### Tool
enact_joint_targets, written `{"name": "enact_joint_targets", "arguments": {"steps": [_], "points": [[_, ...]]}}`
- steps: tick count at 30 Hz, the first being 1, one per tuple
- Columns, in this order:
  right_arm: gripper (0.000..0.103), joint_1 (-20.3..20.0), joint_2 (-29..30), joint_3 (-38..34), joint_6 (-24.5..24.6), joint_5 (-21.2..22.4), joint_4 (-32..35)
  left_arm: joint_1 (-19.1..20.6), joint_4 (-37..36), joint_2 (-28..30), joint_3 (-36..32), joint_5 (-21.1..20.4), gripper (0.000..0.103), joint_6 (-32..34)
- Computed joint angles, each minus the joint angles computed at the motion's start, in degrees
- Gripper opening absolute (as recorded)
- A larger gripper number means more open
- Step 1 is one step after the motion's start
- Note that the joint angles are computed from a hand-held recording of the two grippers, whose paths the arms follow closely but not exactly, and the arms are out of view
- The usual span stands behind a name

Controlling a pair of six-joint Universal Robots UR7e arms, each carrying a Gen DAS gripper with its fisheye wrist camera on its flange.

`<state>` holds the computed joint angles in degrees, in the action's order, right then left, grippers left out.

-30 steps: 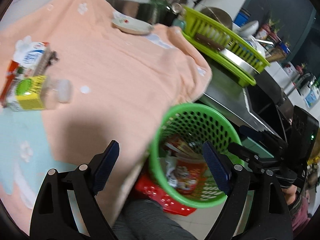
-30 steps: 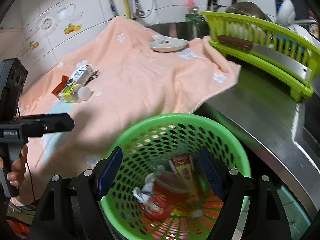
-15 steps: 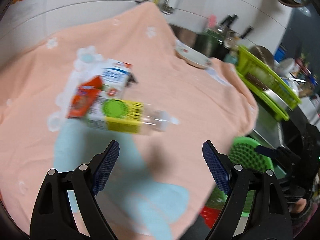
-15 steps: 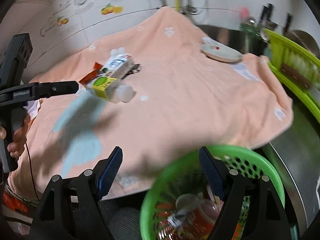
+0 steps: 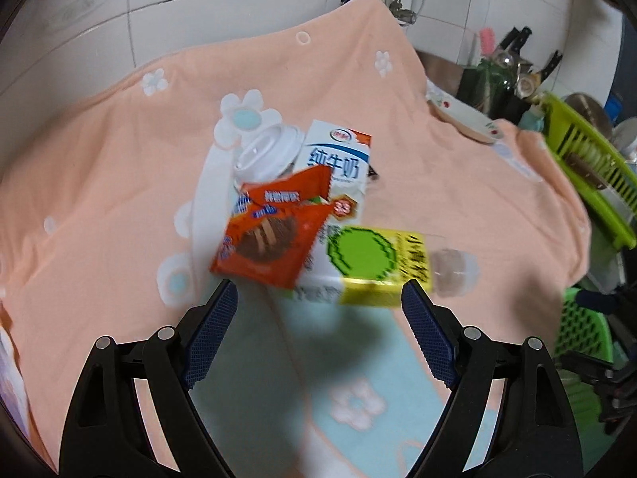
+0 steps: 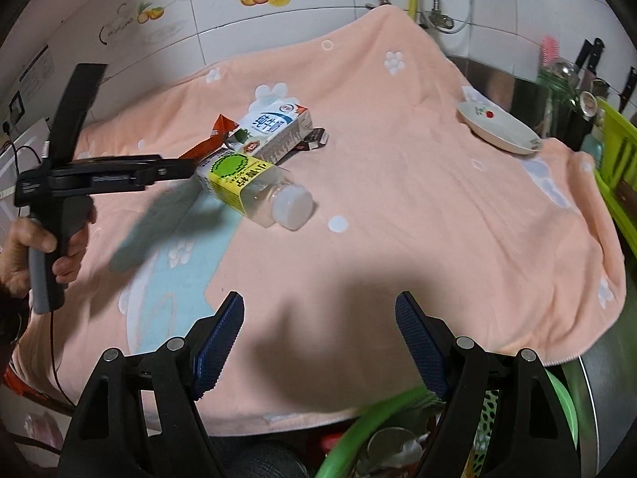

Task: Collect trash
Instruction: 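Move both grippers back over the remaining trash on the towel, then grasp the orange snack wrapper with left gripper while right gripper grasps the juice bottle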

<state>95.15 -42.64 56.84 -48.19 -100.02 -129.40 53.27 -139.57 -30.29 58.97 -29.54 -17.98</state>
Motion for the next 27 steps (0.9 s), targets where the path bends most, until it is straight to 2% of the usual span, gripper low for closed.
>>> {"name": "enact_joint_targets", "arguments": {"steps": [4, 10, 13, 15, 18, 21, 27], "points": [[0.076, 0.5, 1.6, -2.2, -0.4, -0.1, 1.2, 1.0, 0.9, 1.7, -3.3, 0.9, 0.078, 2.2], [0.076, 1.6, 4.8, -6.7, -2.1, -0.5, 3.3, 2.7, 1.1, 2.0, -5.2, -1.6, 0.06, 2.8], [0.076, 2.3, 6.4, -8.9, -4.0, -0.6, 4.5, 3.1, -0.8, 1.6, -4.8, -2.9, 0.044, 4.5], [0.079, 2.8, 7.7, -10.4, -5.5, -0.8, 4.8, 3.3, -1.5, 1.1, -4.3, -3.9, 0.029, 5.1], [0.079, 3.5, 9.7, -13.4, -6.0, -0.5, 7.0, 3.4, -2.6, 0.1, -3.1, -4.7, 0.017, 5.6], [0.079, 3.9, 11.9, -16.8, -6.5, -0.1, 9.6, 3.0, -5.3, -1.0, -1.3, -4.8, 0.009, 6.7], [0.081, 5.4, 19.4, -28.3, -8.7, -1.3, 16.7, 2.4, -8.8, -4.1, 2.9, -4.4, 0.004, 6.4]]}}
